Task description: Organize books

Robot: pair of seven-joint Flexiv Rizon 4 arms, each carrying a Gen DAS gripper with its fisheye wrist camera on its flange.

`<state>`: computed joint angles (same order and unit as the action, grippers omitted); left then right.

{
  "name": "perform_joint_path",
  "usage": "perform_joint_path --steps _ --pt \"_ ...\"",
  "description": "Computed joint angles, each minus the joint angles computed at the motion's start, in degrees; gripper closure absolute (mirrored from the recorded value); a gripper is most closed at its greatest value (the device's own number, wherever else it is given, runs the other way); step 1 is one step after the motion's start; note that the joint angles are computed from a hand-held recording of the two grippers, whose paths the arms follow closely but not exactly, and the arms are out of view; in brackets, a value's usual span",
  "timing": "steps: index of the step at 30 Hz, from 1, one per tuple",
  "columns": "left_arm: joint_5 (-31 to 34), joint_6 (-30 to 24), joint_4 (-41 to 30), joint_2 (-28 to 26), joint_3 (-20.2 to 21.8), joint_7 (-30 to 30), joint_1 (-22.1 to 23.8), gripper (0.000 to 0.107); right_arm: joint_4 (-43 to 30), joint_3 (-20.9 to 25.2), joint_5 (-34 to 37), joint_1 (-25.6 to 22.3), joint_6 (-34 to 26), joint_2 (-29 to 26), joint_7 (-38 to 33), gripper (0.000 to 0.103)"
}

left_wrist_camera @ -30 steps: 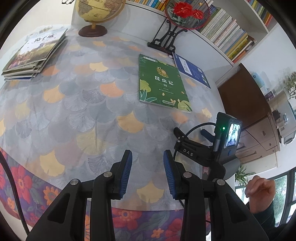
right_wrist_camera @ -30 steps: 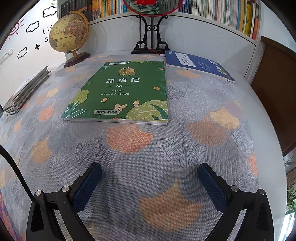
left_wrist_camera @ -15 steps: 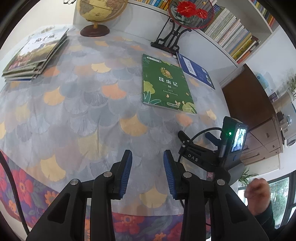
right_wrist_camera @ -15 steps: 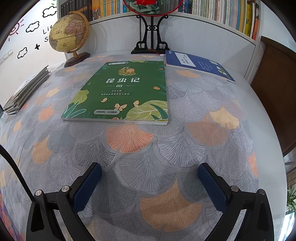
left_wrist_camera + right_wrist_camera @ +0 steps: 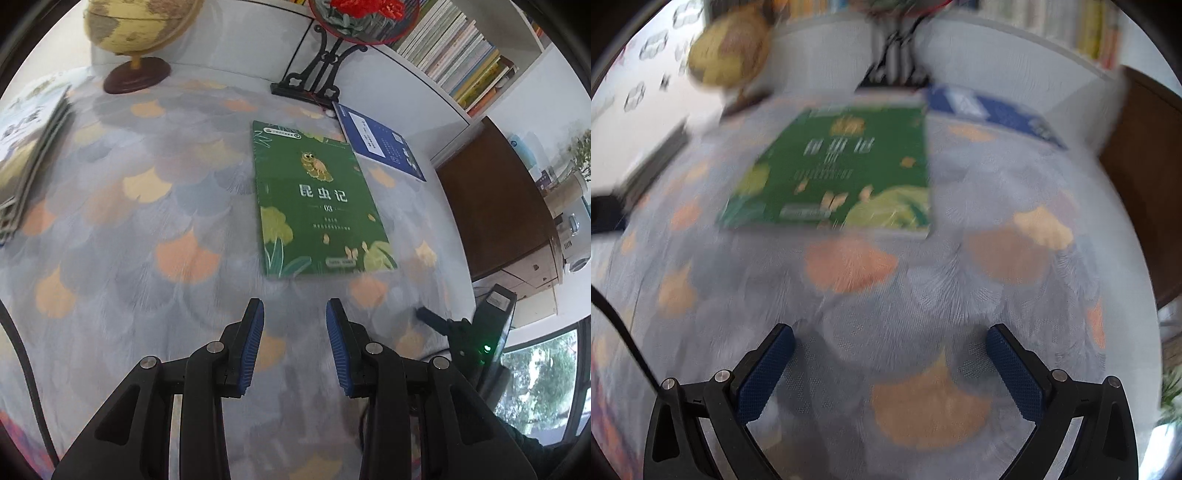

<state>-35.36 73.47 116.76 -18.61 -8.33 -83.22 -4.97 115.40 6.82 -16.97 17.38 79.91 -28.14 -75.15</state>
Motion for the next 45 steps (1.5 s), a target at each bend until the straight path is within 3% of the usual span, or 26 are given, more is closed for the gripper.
perform_joint_path --steps 2,5,6,8,11,13,15,17,21,26,32,37,43,45 --pt "-0.97 -1.65 -1.44 -1.39 -0.67 1.82 1.27 0.074 -1.78 4.07 0.83 -3.48 -3.53 -0.34 -0.39 0.0" --pt "-0.75 -4.1 -4.37 -3.95 -0.5 3.26 2.33 0.074 -4.56 4.03 3.22 -2.52 -9.42 -0.42 -3.87 0.0" --pt "-0.47 -4.6 -5.15 -4.58 -0.37 3.47 2.48 0.074 -5.68 4.84 4.77 -3.11 -10.77 -0.5 -4.39 0.006" --pt "-0.26 -5.95 -7.22 -6.2 -0.5 4.4 3.18 0.074 -6.92 7.01 8.81 -5.12 -9.43 -0.46 -6.53 0.013" --pt "0.43 -7.41 -10.06 -8.34 -0.49 5.54 3.82 0.074 -9.79 5.8 9.91 -4.54 -8.18 -1.26 -6.77 0.013" --pt "0.79 -8.44 -12.11 -9.9 -0.63 6.14 4.29 0.074 -12.82 5.58 10.82 -4.75 -8.0 -2.79 -6.87 0.022" --pt "0.52 -9.15 -13.74 -11.33 -1.15 7.14 4.91 0.074 -16.27 3.71 10.03 -3.59 -8.93 -4.92 -5.42 0.038" --pt "0.14 -9.94 -14.97 -12.43 -1.67 8.22 5.53 0.074 -19.31 2.83 9.31 -2.92 -10.54 -6.88 -4.48 0.038" --pt "-0.66 -11.55 -16.3 -13.71 -2.5 10.38 6.27 0.074 -25.44 5.45 12.3 -4.95 -14.94 -10.47 -5.82 0.039" --pt "-1.54 -13.42 -17.4 -14.97 -2.78 12.21 6.49 0.074 -27.79 5.25 13.53 -4.45 -16.65 -12.21 -6.26 0.04" --pt "-7.58 -14.1 -17.06 -15.58 -5.58 15.38 8.6 0.074 -31.22 5.18 13.91 -3.89 -17.02 -14.42 -7.43 0.053" --pt "-13.59 -15.15 -15.77 -14.98 -6.26 17.64 9.21 0.074 -32.14 5.27 14.31 -3.7 -17.23 -15.01 -8.39 0.053" --pt "-12.45 -15.36 -16.02 -14.63 -3.93 16.07 6.95 0.074 -30.62 5.71 15.02 -3.98 -17.16 -14.03 -9.57 0.053" --pt "-14.45 -15.82 -15.97 -14.6 -5.01 16.53 7.62 0.074 -29.76 6.21 15.43 -4.24 -16.44 -13.68 -10.5 0.053"
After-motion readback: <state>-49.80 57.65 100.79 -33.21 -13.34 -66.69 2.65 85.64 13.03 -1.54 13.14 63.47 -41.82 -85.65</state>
